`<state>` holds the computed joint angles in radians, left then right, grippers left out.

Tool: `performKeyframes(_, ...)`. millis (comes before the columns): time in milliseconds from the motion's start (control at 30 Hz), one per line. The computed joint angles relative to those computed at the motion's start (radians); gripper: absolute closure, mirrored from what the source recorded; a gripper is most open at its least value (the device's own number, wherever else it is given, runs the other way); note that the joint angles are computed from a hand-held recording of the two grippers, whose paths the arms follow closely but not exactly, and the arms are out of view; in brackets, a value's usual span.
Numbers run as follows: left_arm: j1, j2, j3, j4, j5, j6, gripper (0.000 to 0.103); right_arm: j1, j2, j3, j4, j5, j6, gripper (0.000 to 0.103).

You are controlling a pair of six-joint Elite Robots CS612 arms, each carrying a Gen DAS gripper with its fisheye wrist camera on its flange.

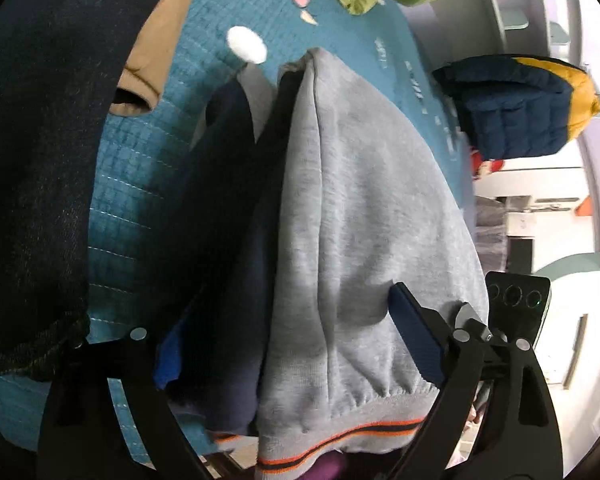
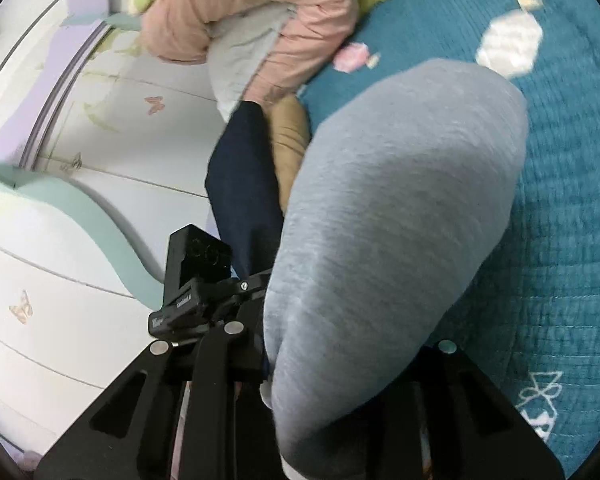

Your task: Fold large clothes

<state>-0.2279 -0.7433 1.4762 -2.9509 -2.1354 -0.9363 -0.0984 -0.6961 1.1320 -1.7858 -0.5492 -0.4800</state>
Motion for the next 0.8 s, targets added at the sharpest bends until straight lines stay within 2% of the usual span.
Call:
performKeyframes(100, 0.003, -0.014, 0.004, -0.018, -0.010, 0.030, 0.013, -0.007, -0.019, 0.015, -0.013, 0.018, -0.016, 0.082)
performKeyframes(167, 0.001, -0.028, 0.013, -0.035, 0.011, 0.041, 0.013, -0.008, -0.020, 0.016, -0.030, 0.031, -0.019, 0.082)
performKeyframes(233, 0.005, -0.043, 0.032, -0.067, 0.032, 0.033, 0.013, -0.013, -0.032, 0.027, -0.045, 0.051, -0.015, 0.082)
performKeyframes(300, 0.014, -0.043, 0.043, -0.086, 0.018, 0.008, 0.013, -0.016, -0.045, 0.041, -0.063, 0.070, -0.018, 0.082)
performKeyframes(400, 0.036, 0.026, 0.026, -0.284, -0.120, -0.132, 0.011, -0.011, -0.065, 0.050, -0.068, 0.079, -0.063, 0.081)
performKeyframes(567, 0.037, 0.118, -0.050, -0.490, -0.221, -0.328, 0.011, -0.014, -0.067, 0.052, -0.086, 0.103, -0.069, 0.080)
performKeyframes(600, 0.036, 0.135, -0.066, -0.540, -0.241, -0.376, 0.015, -0.017, -0.065, 0.049, -0.074, 0.105, -0.073, 0.080)
performKeyframes(633, 0.032, 0.142, -0.067, -0.603, -0.229, -0.417, 0.036, -0.018, -0.060, 0.046, -0.083, 0.102, -0.054, 0.080)
performKeyframes(667, 0.027, 0.136, -0.063, -0.629, -0.196, -0.416, 0.052, -0.020, -0.056, 0.049, -0.113, 0.100, -0.015, 0.080)
performKeyframes(700, 0.021, 0.121, -0.049, -0.613, -0.156, -0.377, 0.056, -0.023, -0.052, 0.048, -0.121, 0.104, 0.008, 0.080)
performKeyframes(733, 0.016, 0.101, -0.038, -0.555, -0.135, -0.311, 0.061, -0.025, -0.048, 0.045, -0.118, 0.108, 0.018, 0.080)
performKeyframes(800, 0.009, 0.073, -0.028, -0.482, -0.105, -0.245, 0.064, -0.027, -0.044, 0.038, -0.113, 0.109, 0.032, 0.080)
